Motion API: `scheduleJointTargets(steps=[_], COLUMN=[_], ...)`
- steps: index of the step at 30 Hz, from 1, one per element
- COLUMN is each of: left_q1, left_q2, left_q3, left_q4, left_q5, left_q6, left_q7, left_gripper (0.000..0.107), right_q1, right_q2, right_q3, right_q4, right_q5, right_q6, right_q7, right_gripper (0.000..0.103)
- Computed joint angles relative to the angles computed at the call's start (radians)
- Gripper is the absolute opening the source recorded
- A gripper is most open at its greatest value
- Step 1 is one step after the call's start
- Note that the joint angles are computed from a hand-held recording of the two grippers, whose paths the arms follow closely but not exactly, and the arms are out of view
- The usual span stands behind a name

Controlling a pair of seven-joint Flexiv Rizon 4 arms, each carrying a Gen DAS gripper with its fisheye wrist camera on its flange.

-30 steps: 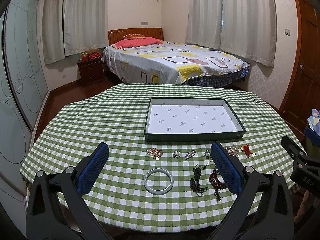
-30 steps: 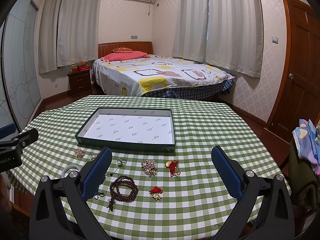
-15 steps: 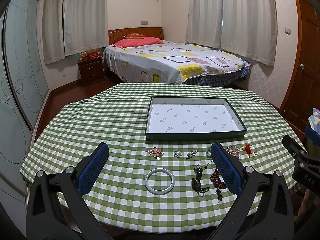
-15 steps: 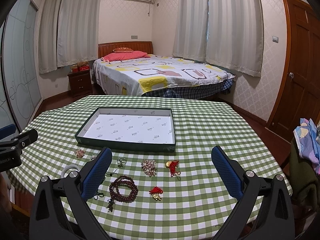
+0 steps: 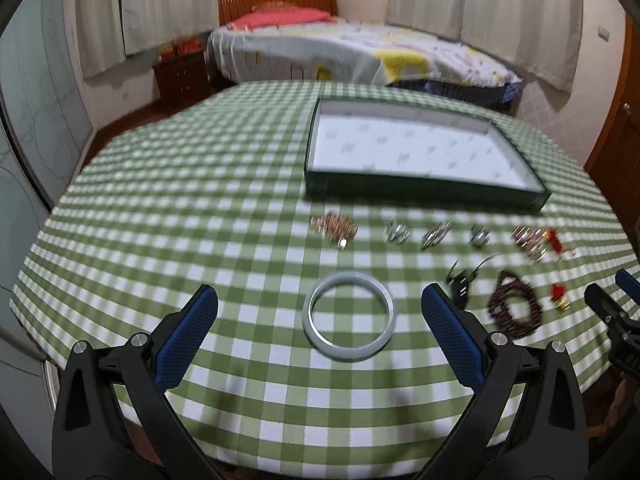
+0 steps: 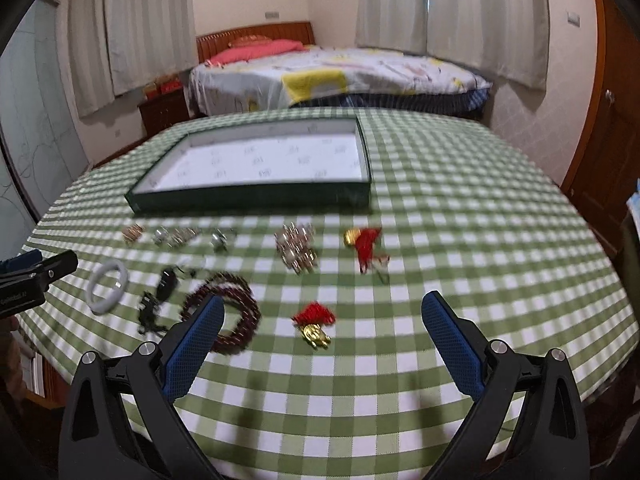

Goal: Organize jewelry
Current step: 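Close the left tool around the white jade bangle while the right tool grasps the red-knot gold charm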

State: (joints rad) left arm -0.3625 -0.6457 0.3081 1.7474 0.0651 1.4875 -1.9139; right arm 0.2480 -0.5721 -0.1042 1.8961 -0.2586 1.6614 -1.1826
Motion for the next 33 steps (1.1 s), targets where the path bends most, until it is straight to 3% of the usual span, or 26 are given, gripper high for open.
scheduleJointTargets(steps=[6,10,13,18,25,33], left_q1=[0.039,0.052,0.058,0.075,0.091,0.101], left_q2=[-0.043,-0.052,-0.055,-0.071,-0.084,-0.099], left_q3=[-0.044,-0.061,-0.069,-0.091,-0.116,-0.132], left_q4=[-0.028,-0.036,-0.041,-0.062,-0.072,-0.074], left_q5=[-0.022,-0.032,-0.035,-0.042,-0.051,-0.074], left_q6=[-0.03,-0.046,-0.059,-0.066,-0.076,-0.061], left_q7=[0.028,0.039,0.043,0.059,0.08,0.105], left_gripper=[0.099,0.098,0.097,0.097,0.097,0.097], right_q1=[-0.034,-0.09,-0.107,-0.074,-0.124,-0.135], right_q2=[-0.047,-0.074,-0.084,-0.082,-0.085,-0.088], right_q3=[0.035,0.108,0.132,0.094,0.154,0.172], right_q4=[-0.047,-0.09,-0.102,-0.085,-0.095,-0.102], right_q5=[0.0,-0.004,0.0,-0.015,0.004,0.025], right_q6=[-0.042,-0.105,-0.13,-0.104,-0.101,-0.103], right_q7=[0.005,-0.021,-0.038,-0.05,-0.084,-0.103], right_gripper=[0.093,0.06,0.059,0.053,0.028,0.026])
